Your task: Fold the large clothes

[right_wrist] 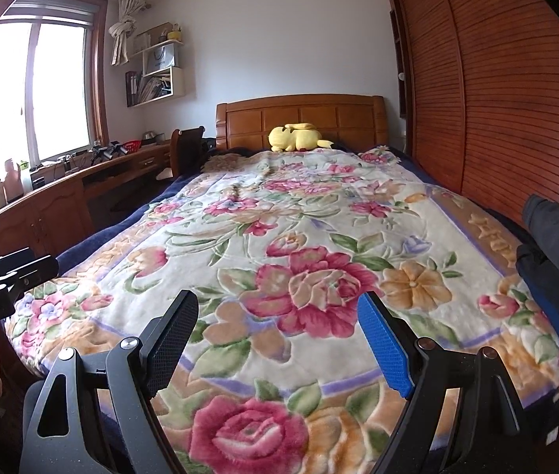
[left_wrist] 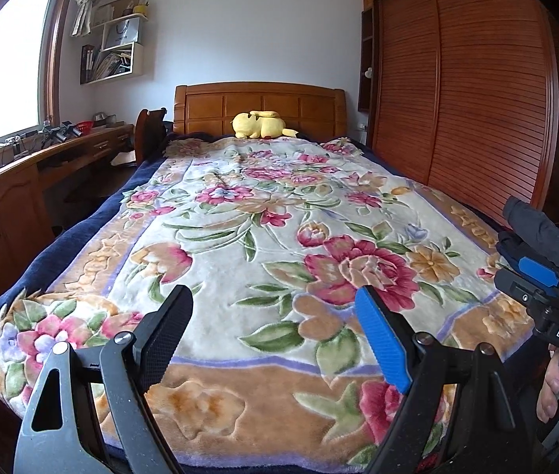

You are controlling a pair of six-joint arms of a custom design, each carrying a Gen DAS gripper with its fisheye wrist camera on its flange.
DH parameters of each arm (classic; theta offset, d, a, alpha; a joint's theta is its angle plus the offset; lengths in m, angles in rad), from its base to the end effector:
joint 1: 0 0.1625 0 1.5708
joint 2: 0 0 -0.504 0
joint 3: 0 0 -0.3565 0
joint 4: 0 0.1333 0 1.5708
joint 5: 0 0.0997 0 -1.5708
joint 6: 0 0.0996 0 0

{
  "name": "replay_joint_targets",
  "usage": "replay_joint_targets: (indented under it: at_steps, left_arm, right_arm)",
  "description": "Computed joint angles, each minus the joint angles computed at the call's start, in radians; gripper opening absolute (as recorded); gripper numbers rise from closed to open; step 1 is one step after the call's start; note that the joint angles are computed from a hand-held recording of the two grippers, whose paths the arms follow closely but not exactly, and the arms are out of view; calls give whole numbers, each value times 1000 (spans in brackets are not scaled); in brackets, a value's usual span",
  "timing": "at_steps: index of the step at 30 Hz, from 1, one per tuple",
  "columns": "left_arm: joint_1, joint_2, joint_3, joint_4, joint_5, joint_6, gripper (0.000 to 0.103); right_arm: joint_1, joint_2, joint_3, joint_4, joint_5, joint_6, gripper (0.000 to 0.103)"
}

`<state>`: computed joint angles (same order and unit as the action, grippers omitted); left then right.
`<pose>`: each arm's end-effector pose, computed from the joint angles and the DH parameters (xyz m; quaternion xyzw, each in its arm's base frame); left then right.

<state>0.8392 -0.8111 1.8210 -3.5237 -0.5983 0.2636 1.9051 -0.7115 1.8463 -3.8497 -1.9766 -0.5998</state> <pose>-0.2676 -0.6208 0.2738 0.1894 0.7934 -0.4872 0.3119 0.3043 -0.5896 0.2213 0.2734 -0.7845 0.5032 0.2381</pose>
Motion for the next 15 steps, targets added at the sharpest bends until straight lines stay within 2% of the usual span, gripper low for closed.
replay_joint_targets:
  at_steps: [15]
  left_arm:
    - [-6,8,-1,-13,4,11,85]
  right_arm:
    - [1,11,-12,-2,-5,-1,84]
